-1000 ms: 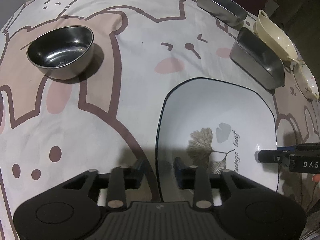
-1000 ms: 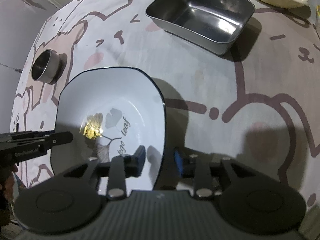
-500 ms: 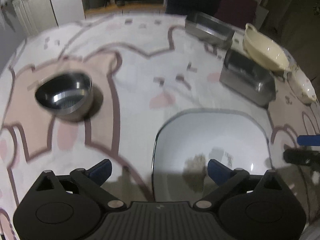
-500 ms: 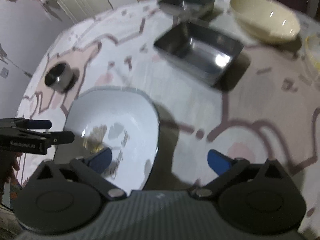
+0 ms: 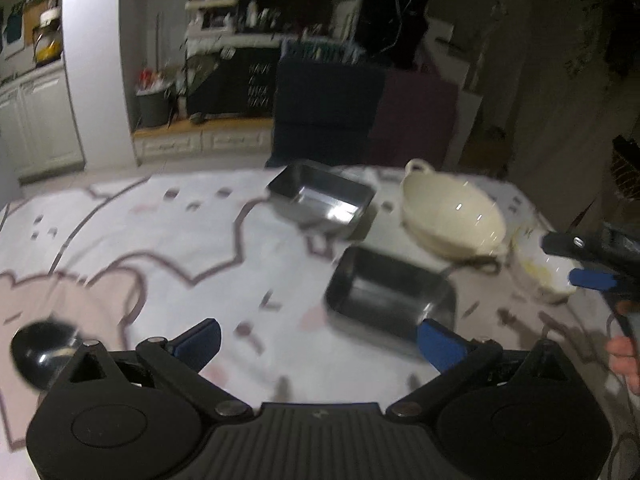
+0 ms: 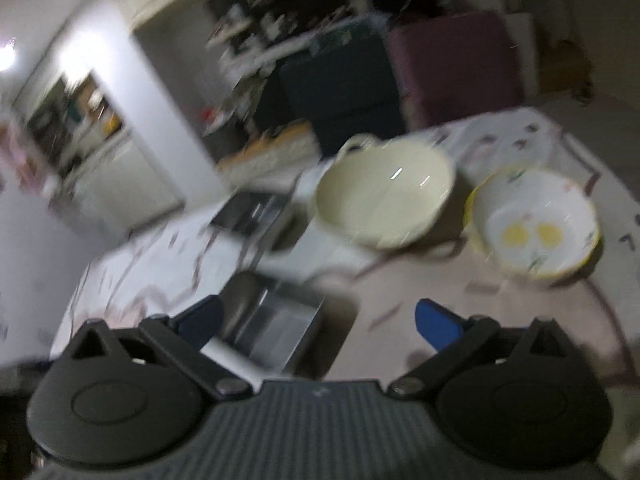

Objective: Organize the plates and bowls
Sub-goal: 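Move the right tool to the cream two-handled bowl and grasp its rim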

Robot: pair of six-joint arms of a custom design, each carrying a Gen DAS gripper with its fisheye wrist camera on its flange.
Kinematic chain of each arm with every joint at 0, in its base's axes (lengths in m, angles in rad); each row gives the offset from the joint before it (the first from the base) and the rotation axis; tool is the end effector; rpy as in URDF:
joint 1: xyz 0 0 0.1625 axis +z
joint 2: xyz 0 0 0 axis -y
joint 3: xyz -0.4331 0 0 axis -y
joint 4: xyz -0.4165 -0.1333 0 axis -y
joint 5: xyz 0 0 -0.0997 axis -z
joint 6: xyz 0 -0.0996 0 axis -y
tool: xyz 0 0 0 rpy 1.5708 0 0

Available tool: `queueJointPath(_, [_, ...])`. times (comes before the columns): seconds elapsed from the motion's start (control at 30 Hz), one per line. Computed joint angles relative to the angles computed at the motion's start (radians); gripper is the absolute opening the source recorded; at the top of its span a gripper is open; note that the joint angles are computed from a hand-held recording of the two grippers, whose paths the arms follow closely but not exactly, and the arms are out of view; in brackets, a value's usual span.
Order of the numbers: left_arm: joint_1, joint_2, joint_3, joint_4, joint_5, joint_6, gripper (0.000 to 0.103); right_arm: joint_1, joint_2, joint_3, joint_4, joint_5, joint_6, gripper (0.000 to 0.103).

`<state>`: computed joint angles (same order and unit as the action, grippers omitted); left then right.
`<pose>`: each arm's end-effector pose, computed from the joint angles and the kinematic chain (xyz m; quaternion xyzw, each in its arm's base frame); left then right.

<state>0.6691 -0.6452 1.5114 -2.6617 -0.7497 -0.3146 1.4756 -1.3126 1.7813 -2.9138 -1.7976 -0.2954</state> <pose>-0.4432 -0.6134 0.0617 0.2208 0.8851 -0.3110 0.2668 0.0514 -0.6283 0.4073 0.0423 -0.9004 0.3928 0.1822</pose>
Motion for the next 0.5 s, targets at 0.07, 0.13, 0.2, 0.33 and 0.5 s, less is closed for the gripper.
queueJointPath(0.07, [0.000, 0.032, -0.034, -0.025, -0.001, 0.027, 0.103, -0.023, 0.031, -0.045, -0.032, 0.007, 0.058, 0.103])
queueJointPath(0.13, [0.001, 0.066, -0.071, -0.054, -0.003, 0.060, 0.103, -0.048, 0.057, -0.091, -0.025, 0.022, 0.140, 0.103])
queueJointPath(0.2, [0.003, 0.097, -0.104, -0.083, -0.002, 0.096, 0.103, -0.072, 0.087, -0.138, -0.007, 0.045, 0.229, 0.103])
queueJointPath(0.33, [0.008, 0.154, -0.167, -0.146, -0.009, 0.169, 0.103, -0.122, 0.134, -0.201, 0.040, 0.115, 0.448, 0.099])
queueJointPath(0.5, [0.018, 0.219, -0.247, -0.213, -0.034, 0.222, 0.103, -0.154, 0.172, -0.215, 0.023, 0.167, 0.598, 0.064])
